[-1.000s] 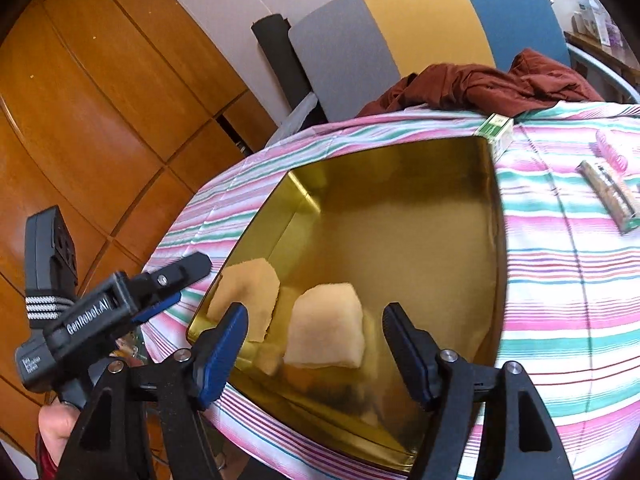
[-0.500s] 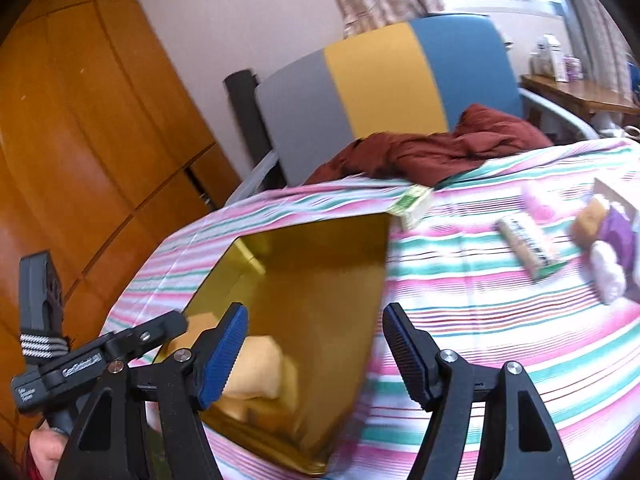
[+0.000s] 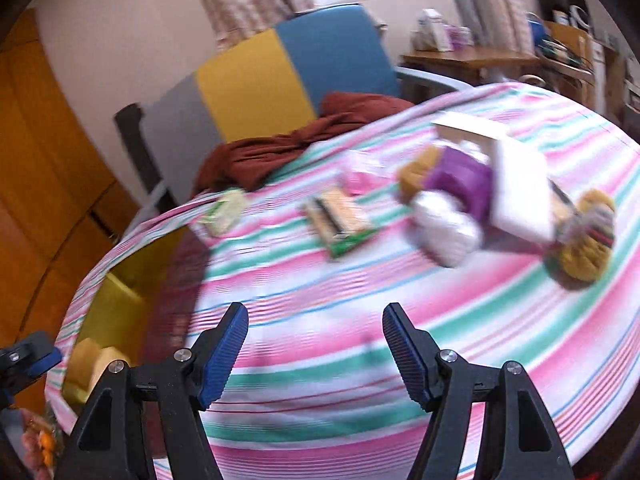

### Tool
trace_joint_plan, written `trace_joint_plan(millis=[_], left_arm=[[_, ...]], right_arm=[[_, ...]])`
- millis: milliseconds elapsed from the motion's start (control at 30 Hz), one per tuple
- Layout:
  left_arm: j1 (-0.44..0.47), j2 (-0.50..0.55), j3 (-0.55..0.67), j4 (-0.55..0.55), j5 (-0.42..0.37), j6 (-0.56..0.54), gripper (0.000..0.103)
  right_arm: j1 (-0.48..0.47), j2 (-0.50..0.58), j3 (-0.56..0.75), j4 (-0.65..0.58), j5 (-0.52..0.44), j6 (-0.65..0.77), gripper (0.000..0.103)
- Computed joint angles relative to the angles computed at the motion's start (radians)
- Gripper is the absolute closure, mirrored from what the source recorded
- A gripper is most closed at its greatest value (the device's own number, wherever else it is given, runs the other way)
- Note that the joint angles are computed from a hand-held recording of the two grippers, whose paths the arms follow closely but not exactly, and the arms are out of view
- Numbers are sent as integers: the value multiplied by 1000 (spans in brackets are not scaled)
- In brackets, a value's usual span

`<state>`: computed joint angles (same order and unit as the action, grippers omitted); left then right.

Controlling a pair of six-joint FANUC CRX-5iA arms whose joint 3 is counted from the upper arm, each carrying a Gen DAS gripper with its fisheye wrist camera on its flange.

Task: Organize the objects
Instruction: 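Move the right tool to the clear plastic bag and grasp it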

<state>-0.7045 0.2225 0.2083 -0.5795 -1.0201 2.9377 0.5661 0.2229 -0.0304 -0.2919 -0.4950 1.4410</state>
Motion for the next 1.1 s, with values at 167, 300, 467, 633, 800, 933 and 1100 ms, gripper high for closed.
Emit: trace_joint_plan(millis=[167, 300, 467, 633, 800, 933, 1100], left_arm=[[-7, 65, 64, 50, 14, -86, 0], [-17, 109, 108, 74, 17, -134, 0], [-22, 139, 141, 96, 8, -165, 0], [-21, 152, 154, 113, 4, -179, 0], [-23, 166, 173, 120, -9, -189, 0], [-18, 193, 209, 134, -24, -222, 0], [-3, 240, 271, 157, -36, -259, 0]], right_arm=[[-38, 20, -22, 77, 27, -48, 32], [-62, 38, -7, 78, 42, -34, 32], [-80, 74, 43, 53, 41, 38, 33], [-91, 136, 131, 43, 20, 107, 38], [-107, 215, 226, 54, -55, 101, 43], [-121, 265, 289, 20, -134, 126, 45], [-132, 255, 273, -22, -117, 152, 59]])
